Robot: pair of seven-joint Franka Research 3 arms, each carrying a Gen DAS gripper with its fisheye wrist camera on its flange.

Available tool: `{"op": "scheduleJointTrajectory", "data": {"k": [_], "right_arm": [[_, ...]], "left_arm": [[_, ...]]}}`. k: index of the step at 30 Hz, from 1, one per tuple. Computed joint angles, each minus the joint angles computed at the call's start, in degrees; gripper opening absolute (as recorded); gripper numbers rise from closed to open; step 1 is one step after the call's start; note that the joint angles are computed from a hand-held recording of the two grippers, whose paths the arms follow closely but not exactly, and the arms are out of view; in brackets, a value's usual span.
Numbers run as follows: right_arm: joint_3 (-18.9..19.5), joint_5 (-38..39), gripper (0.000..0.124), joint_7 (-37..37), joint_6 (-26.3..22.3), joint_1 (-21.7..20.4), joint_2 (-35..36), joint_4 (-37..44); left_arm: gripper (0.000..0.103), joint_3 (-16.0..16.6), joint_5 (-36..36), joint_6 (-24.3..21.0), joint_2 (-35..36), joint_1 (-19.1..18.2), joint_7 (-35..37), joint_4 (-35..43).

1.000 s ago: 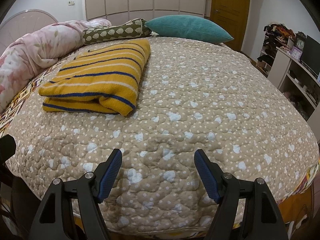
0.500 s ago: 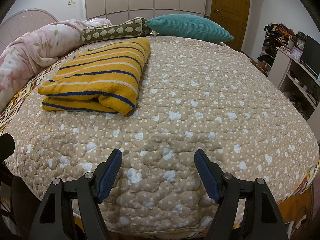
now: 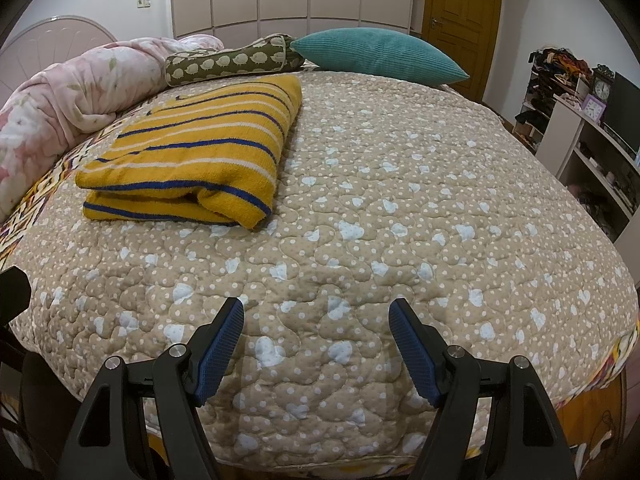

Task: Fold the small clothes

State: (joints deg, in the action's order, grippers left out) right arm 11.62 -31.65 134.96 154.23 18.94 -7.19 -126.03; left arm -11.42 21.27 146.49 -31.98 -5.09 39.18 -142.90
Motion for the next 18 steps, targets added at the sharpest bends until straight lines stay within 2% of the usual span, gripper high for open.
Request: {"op": "scheduleJointTrajectory", "data": {"k": [18], "right_arm": [[-0.05,-0.22,0.08,0.4,0.34,0.07,0.11,-0.63]], "left_arm": [[0.103,0.5,-0.82,0.13,0.11,-0.45,0.29,-0.69]]}}
